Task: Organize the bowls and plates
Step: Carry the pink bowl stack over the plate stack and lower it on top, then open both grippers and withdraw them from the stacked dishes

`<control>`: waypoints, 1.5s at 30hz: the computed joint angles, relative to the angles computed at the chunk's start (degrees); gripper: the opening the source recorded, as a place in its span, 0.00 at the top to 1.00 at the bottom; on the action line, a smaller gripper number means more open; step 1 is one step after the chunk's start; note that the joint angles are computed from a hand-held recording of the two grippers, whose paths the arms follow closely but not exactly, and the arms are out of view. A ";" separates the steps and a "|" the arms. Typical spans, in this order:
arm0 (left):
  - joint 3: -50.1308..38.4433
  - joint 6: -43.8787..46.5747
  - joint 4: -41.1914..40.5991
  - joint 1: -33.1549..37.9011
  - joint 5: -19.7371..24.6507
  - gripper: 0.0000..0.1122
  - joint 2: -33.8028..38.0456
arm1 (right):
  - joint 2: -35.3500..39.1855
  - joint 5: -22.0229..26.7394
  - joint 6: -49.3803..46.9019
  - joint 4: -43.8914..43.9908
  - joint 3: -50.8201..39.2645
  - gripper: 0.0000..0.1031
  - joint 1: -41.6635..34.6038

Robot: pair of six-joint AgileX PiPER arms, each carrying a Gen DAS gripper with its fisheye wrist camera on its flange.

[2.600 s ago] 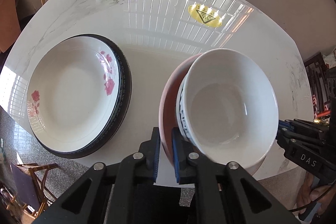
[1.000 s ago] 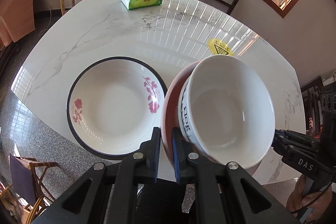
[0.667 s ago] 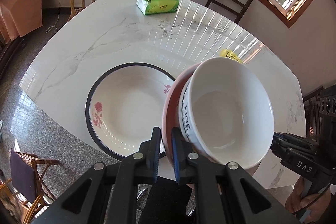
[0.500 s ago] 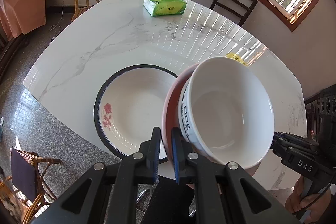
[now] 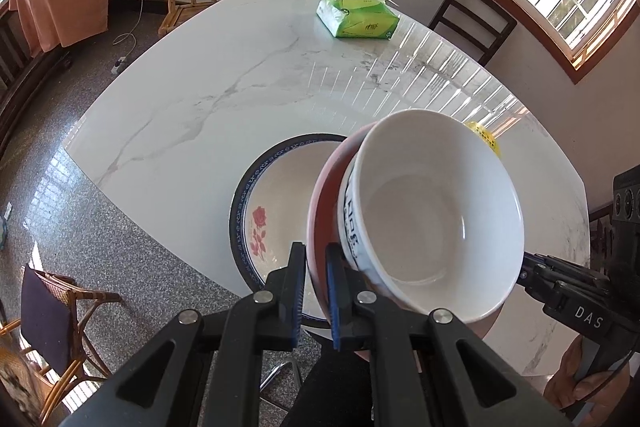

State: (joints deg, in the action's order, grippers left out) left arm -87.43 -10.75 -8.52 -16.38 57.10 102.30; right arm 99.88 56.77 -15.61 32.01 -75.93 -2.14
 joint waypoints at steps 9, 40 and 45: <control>-0.61 1.32 -0.10 2.63 -1.23 0.92 2.44 | 2.42 -0.43 1.01 0.29 -1.76 0.82 1.88; 14.60 5.30 -4.43 4.72 -21.30 0.87 -1.21 | -0.47 -14.10 -5.37 4.12 7.51 0.81 4.83; 23.96 4.74 -5.93 5.18 -33.21 0.69 -5.52 | -4.25 -22.55 -7.10 5.40 12.81 0.63 5.73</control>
